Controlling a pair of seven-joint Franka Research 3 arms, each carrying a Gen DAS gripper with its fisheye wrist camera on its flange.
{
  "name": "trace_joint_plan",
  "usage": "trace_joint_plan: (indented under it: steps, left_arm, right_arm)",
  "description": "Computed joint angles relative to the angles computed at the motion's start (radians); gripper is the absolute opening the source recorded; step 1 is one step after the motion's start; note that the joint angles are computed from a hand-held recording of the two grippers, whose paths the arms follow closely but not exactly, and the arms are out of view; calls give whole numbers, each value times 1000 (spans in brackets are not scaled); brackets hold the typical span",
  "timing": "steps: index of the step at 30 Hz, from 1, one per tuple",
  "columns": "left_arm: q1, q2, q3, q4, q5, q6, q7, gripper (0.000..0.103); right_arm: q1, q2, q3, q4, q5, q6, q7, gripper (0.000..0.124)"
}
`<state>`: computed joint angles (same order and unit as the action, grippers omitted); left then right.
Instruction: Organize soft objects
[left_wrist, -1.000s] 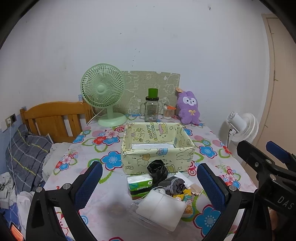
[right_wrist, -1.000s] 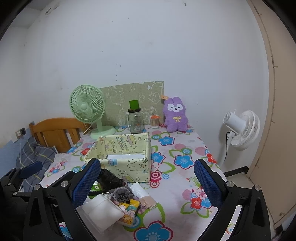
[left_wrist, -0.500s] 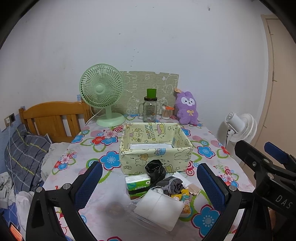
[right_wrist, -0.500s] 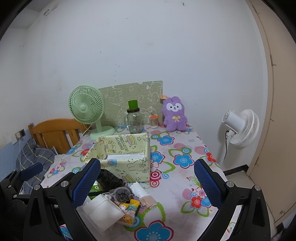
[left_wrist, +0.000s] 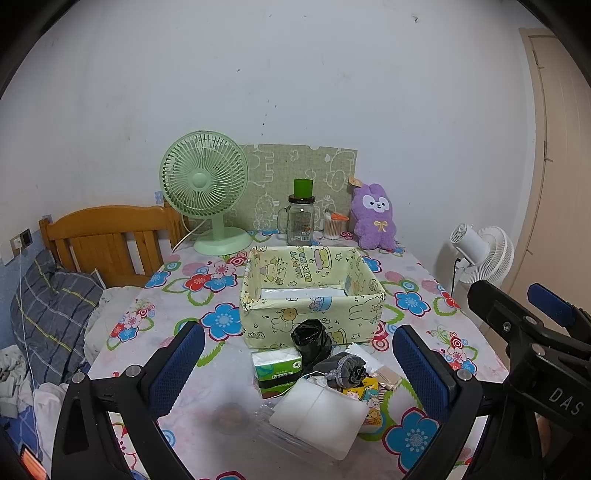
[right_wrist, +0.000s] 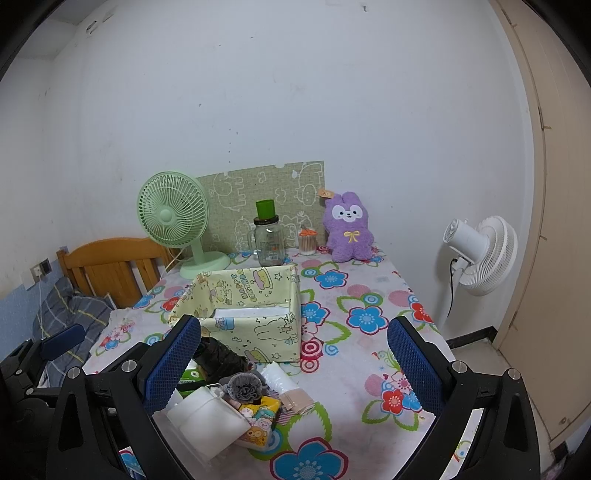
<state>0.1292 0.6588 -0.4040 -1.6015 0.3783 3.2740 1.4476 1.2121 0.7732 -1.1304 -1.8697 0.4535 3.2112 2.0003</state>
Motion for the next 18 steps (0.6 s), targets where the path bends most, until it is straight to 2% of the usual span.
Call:
trace_joint_plan:
  steps: [18]
  left_arm:
    - [2, -2, -2, -1, 6, 3, -2, 102]
  right_arm:
    - [5, 0, -3, -2, 5, -1, -2, 102]
